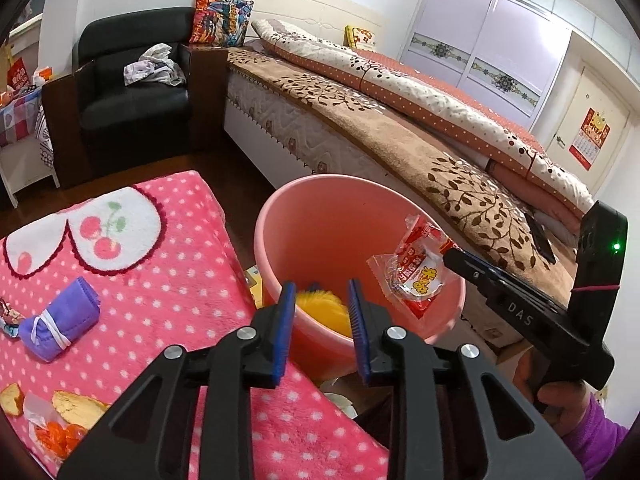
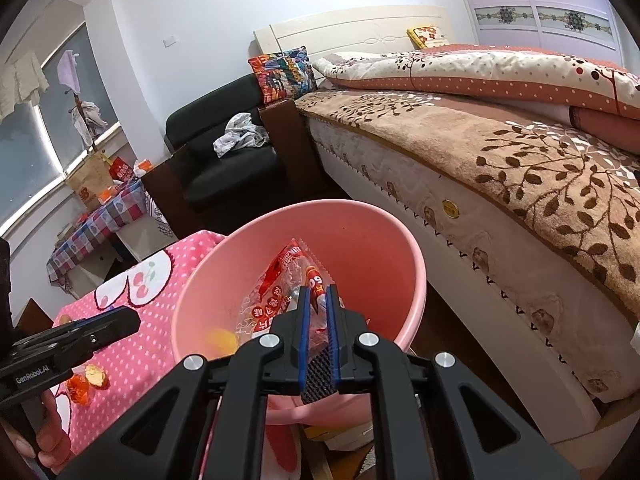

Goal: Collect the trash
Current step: 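Open both grippers to drop the yellow net and clear wrapper into the bucket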

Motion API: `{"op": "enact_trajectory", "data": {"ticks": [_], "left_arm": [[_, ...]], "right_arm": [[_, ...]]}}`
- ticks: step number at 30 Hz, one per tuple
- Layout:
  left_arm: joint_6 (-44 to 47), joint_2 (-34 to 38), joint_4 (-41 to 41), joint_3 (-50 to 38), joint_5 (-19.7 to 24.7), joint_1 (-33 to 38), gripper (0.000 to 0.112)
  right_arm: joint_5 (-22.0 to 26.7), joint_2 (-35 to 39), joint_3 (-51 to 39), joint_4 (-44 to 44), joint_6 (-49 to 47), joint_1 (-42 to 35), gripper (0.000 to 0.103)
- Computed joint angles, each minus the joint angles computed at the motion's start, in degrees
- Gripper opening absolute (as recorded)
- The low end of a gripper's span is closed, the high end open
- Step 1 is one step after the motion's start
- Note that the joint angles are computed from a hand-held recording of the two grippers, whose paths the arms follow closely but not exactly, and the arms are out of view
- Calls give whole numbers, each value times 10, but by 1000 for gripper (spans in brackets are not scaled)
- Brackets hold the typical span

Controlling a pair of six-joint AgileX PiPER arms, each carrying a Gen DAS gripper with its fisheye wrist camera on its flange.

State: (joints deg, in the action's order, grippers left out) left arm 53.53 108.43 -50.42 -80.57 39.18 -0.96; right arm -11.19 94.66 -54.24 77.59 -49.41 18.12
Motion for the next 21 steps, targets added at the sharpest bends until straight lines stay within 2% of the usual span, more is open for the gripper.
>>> {"op": "enact_trajectory", "data": {"ticks": [5,8,11,12,14,21], "left_arm": [[-4,-8,-3,4,7,4,32],[5,-18,-13,11,9,10,39],[12,-26,-22,18,14,17,40],[14,-29,-25,20,16,20,40],[19,-37,-30,27,19,28,40],[46,-80,-52,64,26,66,40]], "right_arm": [[-3,-4,1,4,-4,4,18],[-6,-8,3,2,-2,7,20],[-8,-14,4,14,-15,14,20],[-9,-16,5,20,-22,17,23],[-14,-23,8,15,-16,25,36],[-24,-40,8,28,-41,66,39]]}}
